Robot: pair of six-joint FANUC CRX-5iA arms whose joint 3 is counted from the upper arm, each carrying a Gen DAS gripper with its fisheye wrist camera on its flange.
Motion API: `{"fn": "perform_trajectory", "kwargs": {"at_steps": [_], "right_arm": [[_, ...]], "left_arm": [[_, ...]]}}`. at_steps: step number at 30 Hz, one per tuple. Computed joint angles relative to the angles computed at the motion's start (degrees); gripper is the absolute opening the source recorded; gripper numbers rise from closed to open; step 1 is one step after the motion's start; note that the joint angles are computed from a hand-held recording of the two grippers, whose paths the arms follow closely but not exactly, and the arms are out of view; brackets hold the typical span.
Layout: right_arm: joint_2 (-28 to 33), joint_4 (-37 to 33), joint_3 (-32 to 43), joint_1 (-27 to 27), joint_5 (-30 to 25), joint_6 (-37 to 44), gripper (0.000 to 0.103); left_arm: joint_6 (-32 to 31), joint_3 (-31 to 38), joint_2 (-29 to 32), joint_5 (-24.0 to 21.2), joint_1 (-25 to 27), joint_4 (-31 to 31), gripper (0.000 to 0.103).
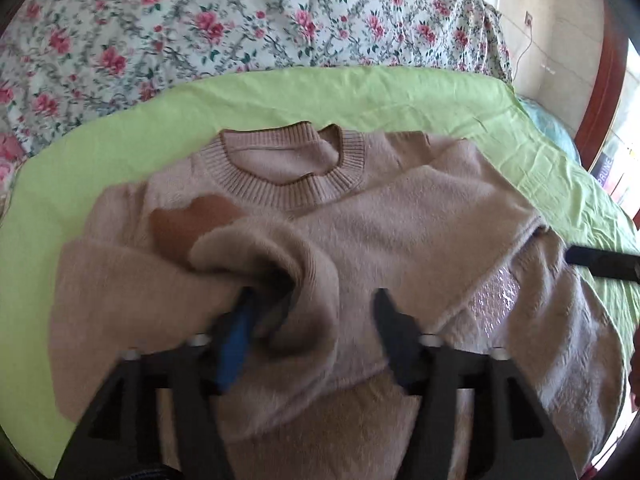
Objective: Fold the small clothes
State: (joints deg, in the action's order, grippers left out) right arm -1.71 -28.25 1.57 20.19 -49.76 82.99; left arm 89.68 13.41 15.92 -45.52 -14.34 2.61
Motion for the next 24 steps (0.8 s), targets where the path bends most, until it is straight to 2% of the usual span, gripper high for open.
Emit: {"fn": "perform_trajectory", "kwargs": {"at_steps": [3,6,9,12,16,18,19,20,21,22,24], "right_arm": [[4.0,-1.8,4.6,0.7,-1.1,2.5,0.063],[10.0,-3.7,11.4,2.0,-3.8,5.6,0.063],[17.1,-4.2,19.6,3.6,-6.6,6.6,0.063],[23.5,-6.8,27.9,4.1,-10.0,6.7,0.063],[34.3,-8.4,41.8,5.0,-18.3,2.6,0.062],[37.4,-10.5,46.0,5.0,-22.2,2.1,0.054],[38.1,-10.2,47.0,5.6,-23.4,2.5,0.030],[36.9,-7.9,45.6,6.5,-22.2,2.5,0.009],[34.6,-6.4,42.3,6.8,-18.9,3.0,0.009],[30.7,-6.9,37.4,6.1,-13.6,3.5,0.009],[25.3,-8.4,31.0,3.8,-6.5,3.5,0.009]], "left_arm": [[1.3,-5.6,-5.1,1.3,0.8,-0.8,0.077],[3.4,-11.0,-10.1,1.2,2.5,-2.1,0.078],[10.7,-13.6,-14.0,-1.1,4.1,-9.2,0.078],[13.9,-15.0,-14.9,-3.3,7.2,-9.8,0.077],[18.2,-13.7,-13.5,-6.2,9.3,-12.6,0.077],[18.6,-12.7,-11.9,-6.9,10.4,-11.3,0.078],[19.3,-11.9,-11.1,-7.0,10.5,-11.4,0.078],[20.3,-10.9,-10.2,-7.2,10.1,-12.2,0.078],[21.3,-9.9,-9.6,-7.6,9.8,-13.0,0.078],[22.0,-9.2,-9.1,-7.7,9.7,-13.4,0.078],[24.9,-7.6,-8.2,-8.4,9.0,-15.4,0.076]]}}
